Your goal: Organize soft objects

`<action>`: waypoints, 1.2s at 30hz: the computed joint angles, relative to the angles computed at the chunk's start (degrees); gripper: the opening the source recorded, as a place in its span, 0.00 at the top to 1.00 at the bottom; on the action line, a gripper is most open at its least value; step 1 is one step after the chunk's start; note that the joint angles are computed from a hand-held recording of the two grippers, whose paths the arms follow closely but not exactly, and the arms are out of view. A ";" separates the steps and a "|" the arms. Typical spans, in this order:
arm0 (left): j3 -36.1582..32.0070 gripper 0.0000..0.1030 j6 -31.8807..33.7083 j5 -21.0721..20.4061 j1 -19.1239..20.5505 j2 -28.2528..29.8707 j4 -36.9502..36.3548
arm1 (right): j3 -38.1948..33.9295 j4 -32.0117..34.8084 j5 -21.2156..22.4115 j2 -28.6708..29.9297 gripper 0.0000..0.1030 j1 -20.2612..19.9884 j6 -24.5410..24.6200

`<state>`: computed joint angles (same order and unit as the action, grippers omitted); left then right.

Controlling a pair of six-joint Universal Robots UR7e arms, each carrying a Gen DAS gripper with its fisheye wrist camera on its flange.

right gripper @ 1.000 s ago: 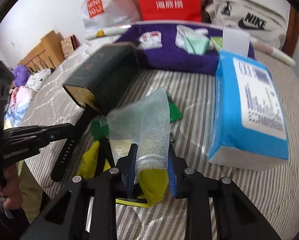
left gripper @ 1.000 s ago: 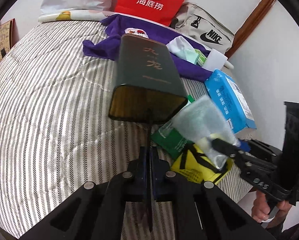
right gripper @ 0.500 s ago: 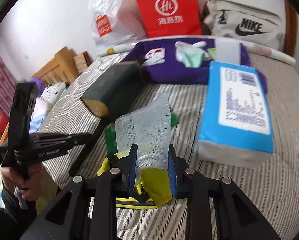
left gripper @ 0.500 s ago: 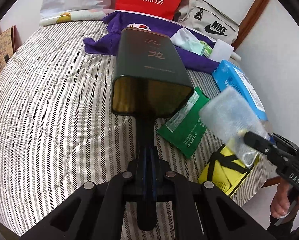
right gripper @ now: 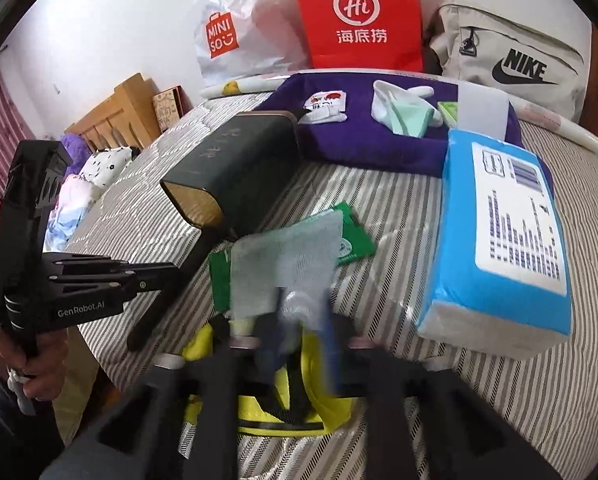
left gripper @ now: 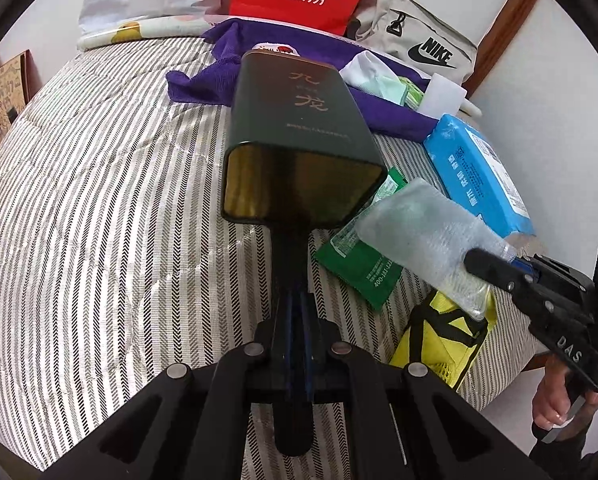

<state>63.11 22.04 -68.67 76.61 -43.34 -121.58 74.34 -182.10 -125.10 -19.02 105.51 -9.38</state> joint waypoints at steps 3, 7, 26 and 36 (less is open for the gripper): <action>-0.13 0.95 -0.43 0.07 0.04 -0.03 0.12 | 0.68 -2.62 0.11 -0.25 0.92 0.51 -1.74; 1.10 0.95 0.71 1.72 -0.37 -0.75 -0.28 | 4.17 -6.14 0.49 -2.50 0.93 1.14 -2.74; 9.94 0.79 9.75 11.75 -2.86 -1.68 -15.27 | 24.67 -14.37 -6.43 -11.12 0.90 -1.90 3.17; 9.66 0.78 11.29 11.55 -2.94 -1.11 -15.81 | 26.65 -17.10 -4.72 -12.26 0.39 -2.90 0.70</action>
<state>72.77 33.33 -57.12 73.67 -44.45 -137.39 100.99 -199.20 -129.82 -31.27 102.61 -8.68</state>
